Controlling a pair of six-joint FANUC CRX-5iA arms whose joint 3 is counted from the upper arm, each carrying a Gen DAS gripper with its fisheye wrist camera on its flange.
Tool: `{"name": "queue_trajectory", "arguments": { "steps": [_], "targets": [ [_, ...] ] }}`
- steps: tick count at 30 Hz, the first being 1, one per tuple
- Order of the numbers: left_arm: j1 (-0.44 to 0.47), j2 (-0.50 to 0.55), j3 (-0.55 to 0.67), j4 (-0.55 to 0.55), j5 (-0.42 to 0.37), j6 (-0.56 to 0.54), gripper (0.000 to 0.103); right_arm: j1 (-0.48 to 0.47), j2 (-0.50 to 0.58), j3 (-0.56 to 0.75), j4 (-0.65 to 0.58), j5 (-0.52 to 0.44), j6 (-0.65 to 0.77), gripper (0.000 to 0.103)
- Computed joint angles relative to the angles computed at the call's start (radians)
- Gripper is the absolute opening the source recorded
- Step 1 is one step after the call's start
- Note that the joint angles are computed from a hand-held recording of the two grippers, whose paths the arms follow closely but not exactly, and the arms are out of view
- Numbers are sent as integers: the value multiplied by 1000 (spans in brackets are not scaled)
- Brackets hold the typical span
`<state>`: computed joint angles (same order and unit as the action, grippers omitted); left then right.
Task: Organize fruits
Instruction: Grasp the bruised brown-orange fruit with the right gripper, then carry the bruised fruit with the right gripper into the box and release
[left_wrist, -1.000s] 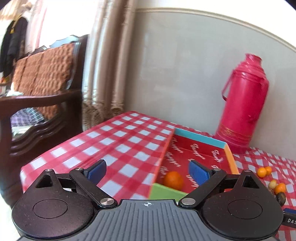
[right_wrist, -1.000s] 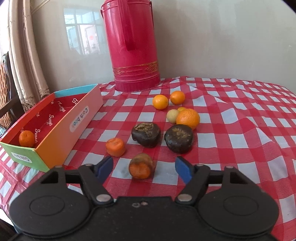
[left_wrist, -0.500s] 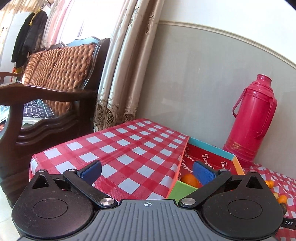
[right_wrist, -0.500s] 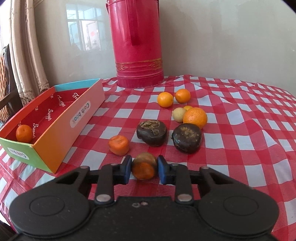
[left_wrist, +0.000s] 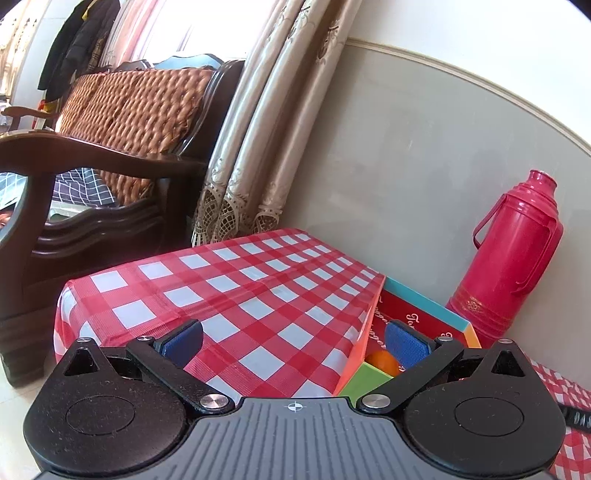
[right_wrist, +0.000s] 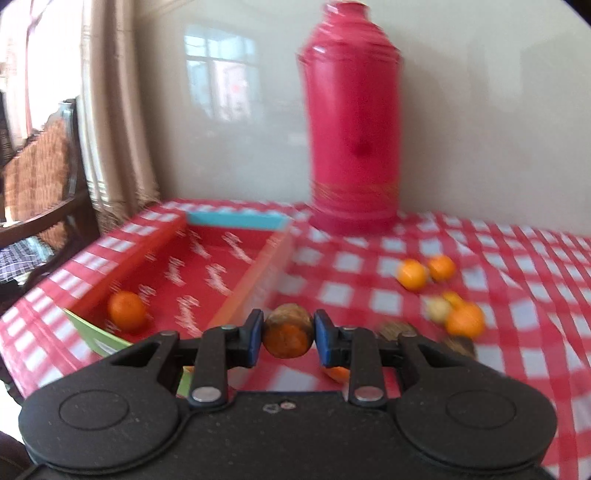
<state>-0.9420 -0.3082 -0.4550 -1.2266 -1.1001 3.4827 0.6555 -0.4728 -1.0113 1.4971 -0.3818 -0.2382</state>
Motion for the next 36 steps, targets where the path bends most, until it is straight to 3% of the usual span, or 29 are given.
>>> {"name": "queue_trajectory", "arguments": {
  "steps": [5,8,14,17,22,25,27,30,36],
  "targets": [
    [2,-7,-6,-3,4,8,103,-66,86,72,185,138,-74,21],
    [-3,-11,-10,-9,-2,17,103,-68,158,120,225,179,-80,21],
    [-8,-14,-15,-18,-12,24,103,60,251,181,-24,109,109,21],
    [-5,-19,-18,-18,-12,29,103,77,252,179,-57,102,127,23],
    [4,-23,-21,-11,-1,38,103,60,233,164,2,119,87,29],
    [0,-12,-13,-12,-2,26,103,41,201,148,44,122,50,41],
    [-10,0,-3,-17,-9,13,103,12,156,119,120,117,-9,65],
    [-37,21,13,-32,-33,-14,103,-39,73,60,235,87,-91,69],
    [-96,79,64,-66,-66,-125,103,-68,-92,-79,229,-130,-91,90]
  ]
}}
